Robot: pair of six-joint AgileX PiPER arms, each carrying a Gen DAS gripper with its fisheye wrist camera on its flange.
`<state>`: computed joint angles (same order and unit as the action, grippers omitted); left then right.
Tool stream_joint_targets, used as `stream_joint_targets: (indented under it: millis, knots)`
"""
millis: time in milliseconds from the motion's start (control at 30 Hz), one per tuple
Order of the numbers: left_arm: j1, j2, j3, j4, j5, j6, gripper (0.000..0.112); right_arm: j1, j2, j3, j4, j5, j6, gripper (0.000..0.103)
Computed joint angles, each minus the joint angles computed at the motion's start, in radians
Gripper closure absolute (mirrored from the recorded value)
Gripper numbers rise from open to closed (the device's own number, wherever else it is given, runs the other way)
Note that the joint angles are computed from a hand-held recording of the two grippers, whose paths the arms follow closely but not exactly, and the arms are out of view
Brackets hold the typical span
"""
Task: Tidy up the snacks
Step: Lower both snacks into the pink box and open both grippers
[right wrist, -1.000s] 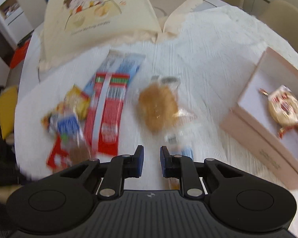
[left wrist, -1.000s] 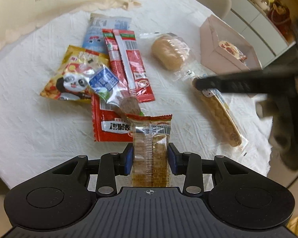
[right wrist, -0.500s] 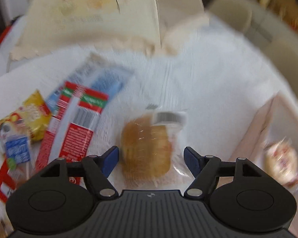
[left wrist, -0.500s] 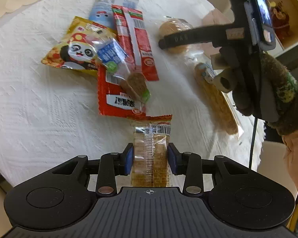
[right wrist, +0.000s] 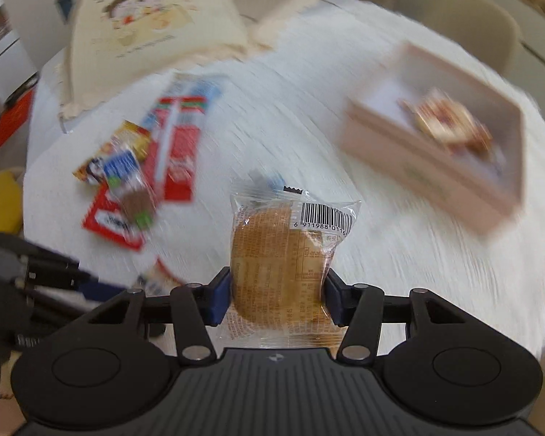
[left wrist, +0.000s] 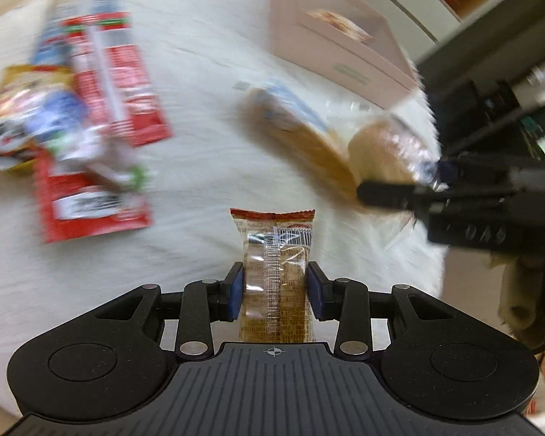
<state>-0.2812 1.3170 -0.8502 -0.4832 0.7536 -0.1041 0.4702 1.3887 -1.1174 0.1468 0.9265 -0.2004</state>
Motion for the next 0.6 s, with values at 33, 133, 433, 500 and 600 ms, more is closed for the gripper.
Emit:
stream_joint_targets:
  millis: [33,133,433,500,600]
  knots:
    - [-0.008,0.018,-0.034,-0.011,0.022,0.024,0.072,-0.025,-0.028,0.023,-0.001,0.010,0.000,0.052]
    - [-0.036,0.048,-0.147,0.009,0.047,0.051,0.072,-0.090,-0.118,0.078,-0.017,0.013,-0.004,0.052]
    - [-0.021,0.382,-0.831,0.133,0.130,0.010,0.071,-0.357,-0.151,-0.015,0.150,-0.014,-0.176,0.051]
    - [0.013,0.538,-1.031,0.071,0.133,0.032,0.068,-0.393,-0.117,-0.045,0.197,-0.030,-0.210,0.052]
    - [0.020,0.789,-1.331,0.155,0.222,-0.096,0.070,-0.397,-0.050,-0.095,0.195,-0.039,-0.199,0.052]
